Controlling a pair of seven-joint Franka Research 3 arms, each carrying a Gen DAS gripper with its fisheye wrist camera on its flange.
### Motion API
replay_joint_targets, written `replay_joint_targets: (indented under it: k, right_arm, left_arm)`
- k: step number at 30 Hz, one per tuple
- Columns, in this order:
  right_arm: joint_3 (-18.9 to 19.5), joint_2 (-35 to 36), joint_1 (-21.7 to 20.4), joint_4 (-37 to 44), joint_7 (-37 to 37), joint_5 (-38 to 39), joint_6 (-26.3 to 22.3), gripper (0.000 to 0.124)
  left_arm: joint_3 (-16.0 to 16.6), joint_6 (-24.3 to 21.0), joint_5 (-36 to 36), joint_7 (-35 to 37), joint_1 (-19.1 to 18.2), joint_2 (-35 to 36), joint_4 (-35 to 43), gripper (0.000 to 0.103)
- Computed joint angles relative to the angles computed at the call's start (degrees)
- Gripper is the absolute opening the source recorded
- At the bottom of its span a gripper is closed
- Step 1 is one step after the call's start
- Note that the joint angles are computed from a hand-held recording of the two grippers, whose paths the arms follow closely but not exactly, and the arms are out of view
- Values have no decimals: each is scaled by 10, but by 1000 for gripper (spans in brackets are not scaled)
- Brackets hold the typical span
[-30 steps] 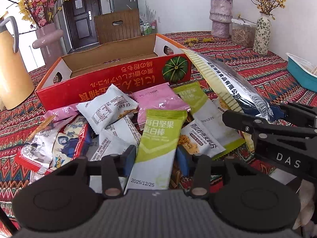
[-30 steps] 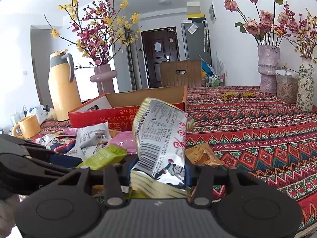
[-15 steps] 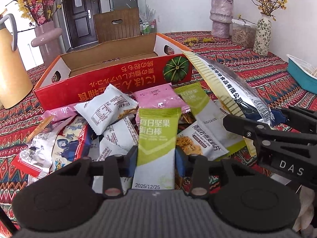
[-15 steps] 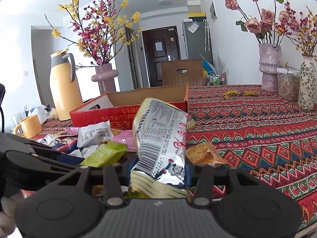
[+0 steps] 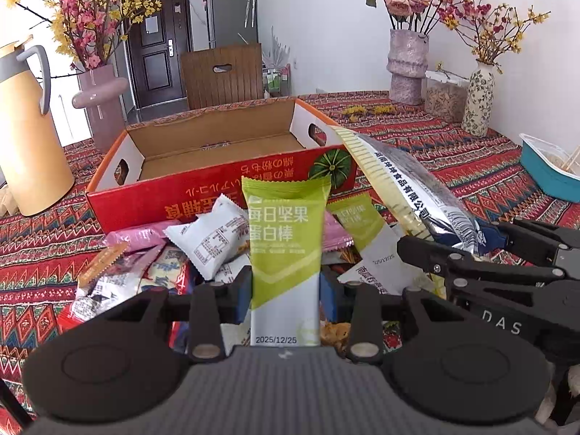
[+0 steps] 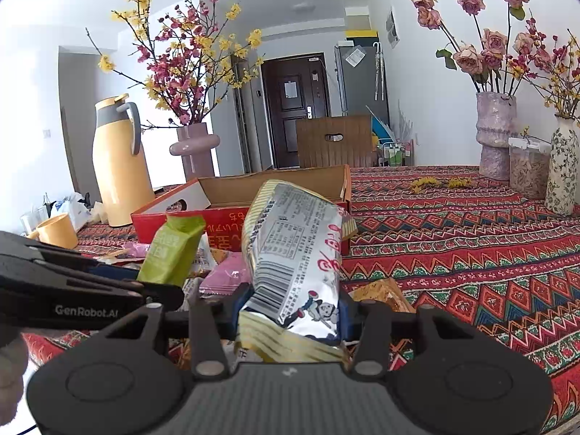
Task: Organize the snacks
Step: 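Carry both packets into the cardboard box and open both grippers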
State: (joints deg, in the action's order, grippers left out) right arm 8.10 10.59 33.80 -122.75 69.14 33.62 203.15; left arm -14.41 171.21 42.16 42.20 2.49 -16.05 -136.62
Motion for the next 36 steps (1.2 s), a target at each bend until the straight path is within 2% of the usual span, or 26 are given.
replay_joint_targets:
  k: [12,16,21,24,28,33,36]
  right_arm:
    - [-38,26,61,79,-114,103,-10,46]
    - [-59,44,84,119,-161,147,-18,46]
    - [-96,71,121,177,-216,203,-33,46]
    - [-142,93,160,222,-253,248,-50,46]
    - [-266,133,254,280,-262,291,-92,46]
    - [-430,202,351,341,-165,258,-163,46]
    - [-500,253,372,385,-86,220,-211,46]
  left_arm:
    - [-14,40,26,-31,48,-22,15,38]
    - [-20,46,36,-39,67,-17,32,38]
    - [-13,47,42,-35,73,-2,59,38]
    - [1,44,34,-21,66,12,78,38]
    - [11,36,33,-15,65,36,112,38]
    - [33,18,31,-12,53,75,166,38]
    - [50,4,17,1,40,98,196,38]
